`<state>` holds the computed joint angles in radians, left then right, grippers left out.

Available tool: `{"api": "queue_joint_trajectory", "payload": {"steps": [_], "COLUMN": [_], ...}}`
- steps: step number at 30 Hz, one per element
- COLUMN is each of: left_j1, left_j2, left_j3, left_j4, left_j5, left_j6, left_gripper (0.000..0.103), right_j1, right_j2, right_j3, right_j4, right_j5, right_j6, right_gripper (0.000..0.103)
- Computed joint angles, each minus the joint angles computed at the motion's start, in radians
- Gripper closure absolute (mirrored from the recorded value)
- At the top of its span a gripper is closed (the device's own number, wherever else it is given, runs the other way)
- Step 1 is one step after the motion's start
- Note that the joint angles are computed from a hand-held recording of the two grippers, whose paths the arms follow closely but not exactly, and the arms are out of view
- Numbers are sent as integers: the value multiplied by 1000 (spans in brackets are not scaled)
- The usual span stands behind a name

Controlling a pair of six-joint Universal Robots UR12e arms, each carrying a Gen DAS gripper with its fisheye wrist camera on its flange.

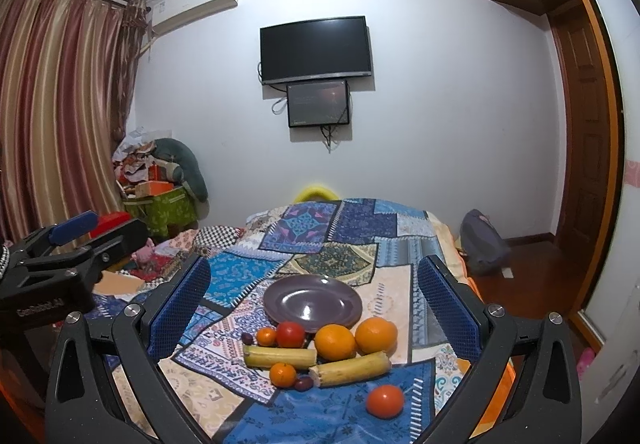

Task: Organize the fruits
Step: 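Move the right tool toward the large orange while the left tool approaches the other orange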

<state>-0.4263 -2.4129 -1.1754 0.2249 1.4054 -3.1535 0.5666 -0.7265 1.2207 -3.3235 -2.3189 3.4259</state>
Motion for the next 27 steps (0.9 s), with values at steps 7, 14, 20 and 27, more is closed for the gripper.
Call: {"api": "queue_joint_trajectory", "payload": {"steps": [7, 14, 20, 27], "left_j1": [-1, -2, -11, -19], "left_j2": [-19, -60, -117, -197], "left_j3": [43, 121, 225, 374], "left_j4": [-112, -261, -407, -605], "left_j5": [-21, -41, -39, -80], "left_j6": [5, 8, 32, 62], "left_gripper": [19, 32, 37, 43], "right_j1": [-13, -41, -69, -104], "right_j2": [-13, -43, -64, -69], "right_j3": [28, 73, 109, 119], "right_j4": [59, 152, 226, 310], "right_j5": [-1, 59, 113, 182], "right_j6": [44, 126, 182, 222], "right_gripper": [5, 24, 34, 50]}}
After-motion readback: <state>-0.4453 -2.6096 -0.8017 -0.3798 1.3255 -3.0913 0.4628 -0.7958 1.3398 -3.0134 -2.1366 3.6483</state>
